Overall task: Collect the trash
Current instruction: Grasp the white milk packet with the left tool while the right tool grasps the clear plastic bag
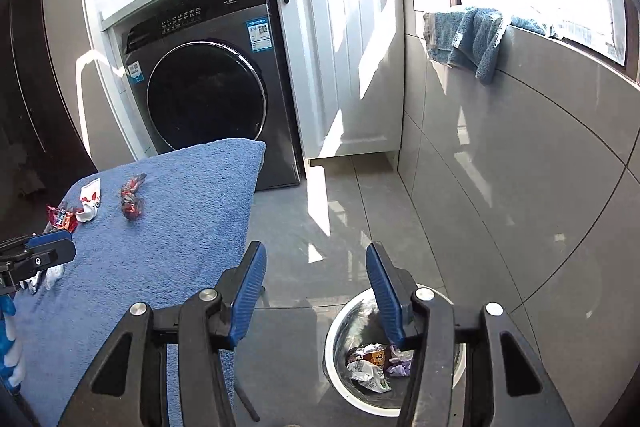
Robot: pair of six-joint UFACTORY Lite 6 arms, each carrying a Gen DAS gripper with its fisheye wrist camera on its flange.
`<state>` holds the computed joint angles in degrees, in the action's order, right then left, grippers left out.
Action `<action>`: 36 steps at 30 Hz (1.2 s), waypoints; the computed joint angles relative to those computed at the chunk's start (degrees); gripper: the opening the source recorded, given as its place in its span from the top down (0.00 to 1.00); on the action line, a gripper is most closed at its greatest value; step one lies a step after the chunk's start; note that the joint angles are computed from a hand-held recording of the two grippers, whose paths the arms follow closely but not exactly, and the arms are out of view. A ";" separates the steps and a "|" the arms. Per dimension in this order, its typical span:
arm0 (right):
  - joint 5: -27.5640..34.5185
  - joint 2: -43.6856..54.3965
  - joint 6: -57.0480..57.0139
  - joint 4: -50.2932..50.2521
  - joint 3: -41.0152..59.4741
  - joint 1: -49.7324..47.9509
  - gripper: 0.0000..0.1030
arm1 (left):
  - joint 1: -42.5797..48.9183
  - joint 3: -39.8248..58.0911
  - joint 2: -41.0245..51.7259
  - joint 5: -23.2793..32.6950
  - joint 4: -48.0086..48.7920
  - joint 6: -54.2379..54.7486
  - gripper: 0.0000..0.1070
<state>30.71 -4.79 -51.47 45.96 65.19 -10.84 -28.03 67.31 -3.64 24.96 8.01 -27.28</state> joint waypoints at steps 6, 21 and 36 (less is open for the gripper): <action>-3.71 -4.19 19.69 -15.00 1.87 16.91 0.52 | 24.40 -16.44 -23.31 5.89 -22.60 33.01 0.53; -2.89 14.82 54.04 -42.95 21.47 50.62 0.52 | 79.13 -7.06 -0.43 20.00 -48.00 88.62 0.50; 15.40 62.21 51.83 -36.65 74.24 59.90 0.52 | 71.10 -0.95 15.79 11.42 -44.48 85.76 0.54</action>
